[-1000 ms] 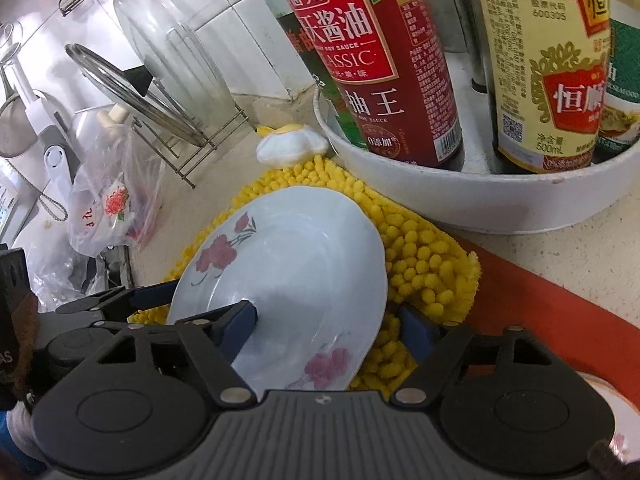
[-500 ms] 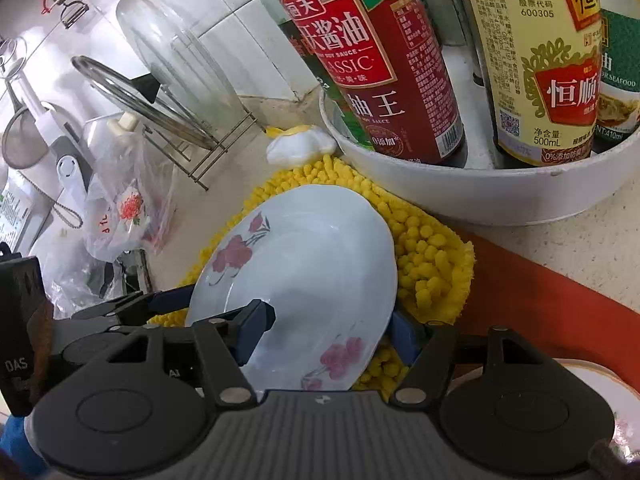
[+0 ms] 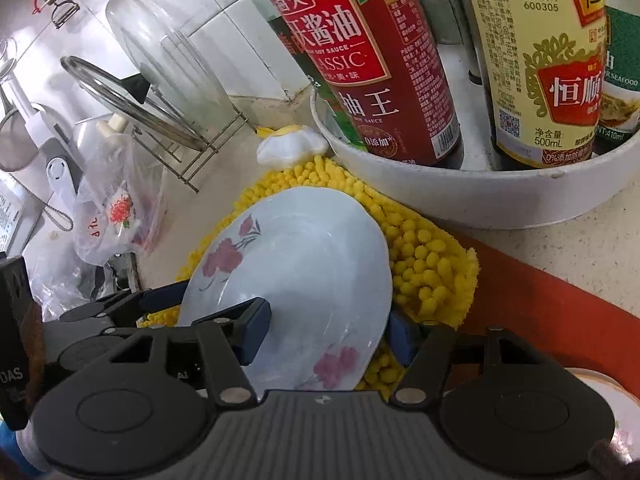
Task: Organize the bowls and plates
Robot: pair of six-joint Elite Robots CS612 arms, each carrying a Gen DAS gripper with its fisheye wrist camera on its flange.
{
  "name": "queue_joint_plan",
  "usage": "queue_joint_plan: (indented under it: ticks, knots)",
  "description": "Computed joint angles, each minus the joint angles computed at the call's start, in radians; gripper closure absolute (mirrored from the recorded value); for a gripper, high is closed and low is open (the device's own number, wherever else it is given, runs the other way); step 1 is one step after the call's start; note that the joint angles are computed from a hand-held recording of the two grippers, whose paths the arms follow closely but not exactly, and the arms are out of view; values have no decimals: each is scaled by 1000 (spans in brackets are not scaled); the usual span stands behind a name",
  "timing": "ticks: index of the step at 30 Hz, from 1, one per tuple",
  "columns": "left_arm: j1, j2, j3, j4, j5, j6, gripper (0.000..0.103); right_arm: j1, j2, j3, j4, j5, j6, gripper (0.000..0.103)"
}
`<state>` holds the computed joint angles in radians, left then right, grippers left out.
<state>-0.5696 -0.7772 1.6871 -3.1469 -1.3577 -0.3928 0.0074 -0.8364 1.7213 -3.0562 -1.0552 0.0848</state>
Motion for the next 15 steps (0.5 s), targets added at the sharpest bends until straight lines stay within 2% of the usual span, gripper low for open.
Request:
queue_joint_plan:
  ticks: [15]
  knots:
    - [-17,-25,25,-5,64,4,10,-7,-16,25,-37,24,-6,46]
